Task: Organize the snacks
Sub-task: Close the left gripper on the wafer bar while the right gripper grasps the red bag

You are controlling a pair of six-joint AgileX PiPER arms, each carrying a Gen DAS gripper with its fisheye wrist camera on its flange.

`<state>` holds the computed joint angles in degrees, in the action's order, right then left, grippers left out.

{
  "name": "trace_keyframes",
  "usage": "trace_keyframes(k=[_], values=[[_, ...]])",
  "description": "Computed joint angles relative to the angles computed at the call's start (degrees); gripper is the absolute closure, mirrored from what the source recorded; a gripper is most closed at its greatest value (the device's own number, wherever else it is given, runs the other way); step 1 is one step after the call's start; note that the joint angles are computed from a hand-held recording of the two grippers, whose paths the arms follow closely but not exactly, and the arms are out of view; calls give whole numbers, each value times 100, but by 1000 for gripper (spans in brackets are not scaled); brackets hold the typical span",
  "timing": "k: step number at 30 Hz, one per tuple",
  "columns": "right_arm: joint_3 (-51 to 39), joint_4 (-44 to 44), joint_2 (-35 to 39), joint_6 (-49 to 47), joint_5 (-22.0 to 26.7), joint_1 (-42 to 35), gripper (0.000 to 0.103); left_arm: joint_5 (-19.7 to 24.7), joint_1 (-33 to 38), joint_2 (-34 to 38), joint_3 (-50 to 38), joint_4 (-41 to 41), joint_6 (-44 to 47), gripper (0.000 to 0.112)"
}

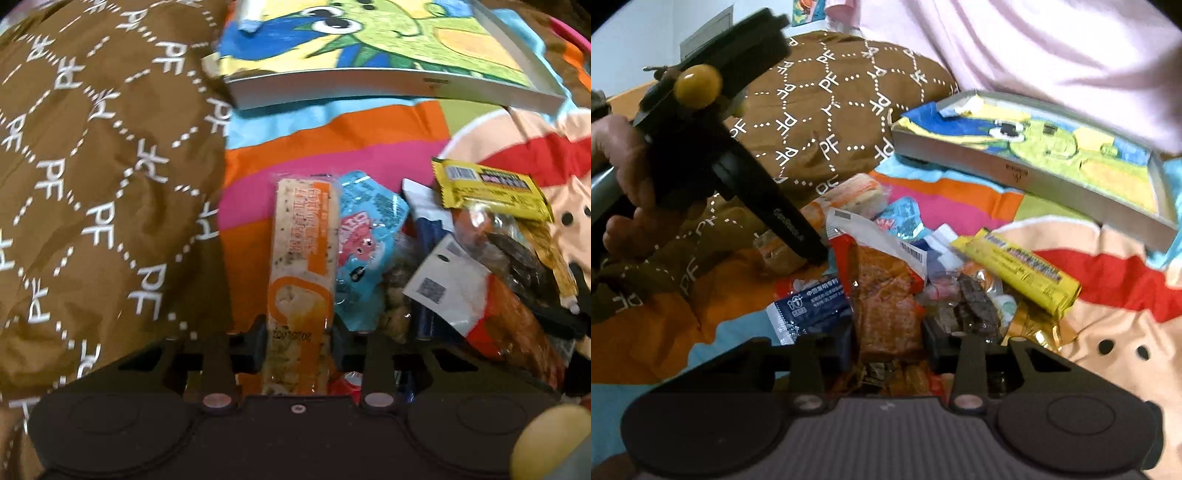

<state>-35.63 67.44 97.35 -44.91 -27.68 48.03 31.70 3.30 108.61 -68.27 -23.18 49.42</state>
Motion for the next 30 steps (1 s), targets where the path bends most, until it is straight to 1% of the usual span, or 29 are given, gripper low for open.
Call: trace_keyframes(k=[2,3,8,10,13,17,21,23,28,29,30], values=[[64,-113,-86,149,-97,57,62,-19,-7,-63,15,81,-257,77],[116,-232,-146,313,-169,85,62,0,25,-117,36,-24,-215,78],[494,-1149,-455,1408,-846,203,62,-10,229,-463,206,-834,348,78],[593,-1383,-521,1723,-1122,216,62,-11,263,-573,246,-1124,546,78],[644,-1385,-595,1825,-1399,212,62,-123,167,-668,299,-1178,445,78],[610,-1216,-598,1664,-1738,90,62,-278,68,-742,397,-1883,814,78],[404,-1142,-466,1471,-2083,-288,62,-698,-266,-693,360,-2766,1346,78],[286,-1246,-499,1533,-2077,-653,62,-869,-417,-622,276,-3403,1813,78],[21,-1689,-443,1738,-2174,-1672,62,-1194,-997,-141,-422,-4823,2695,78],[-17,-1829,-395,1898,-2188,-1874,62,-1248,-1122,5,-632,-4948,2710,78],[-75,-1987,-322,2068,-2214,-2102,62,-1290,-1254,162,-883,-4865,2498,78]])
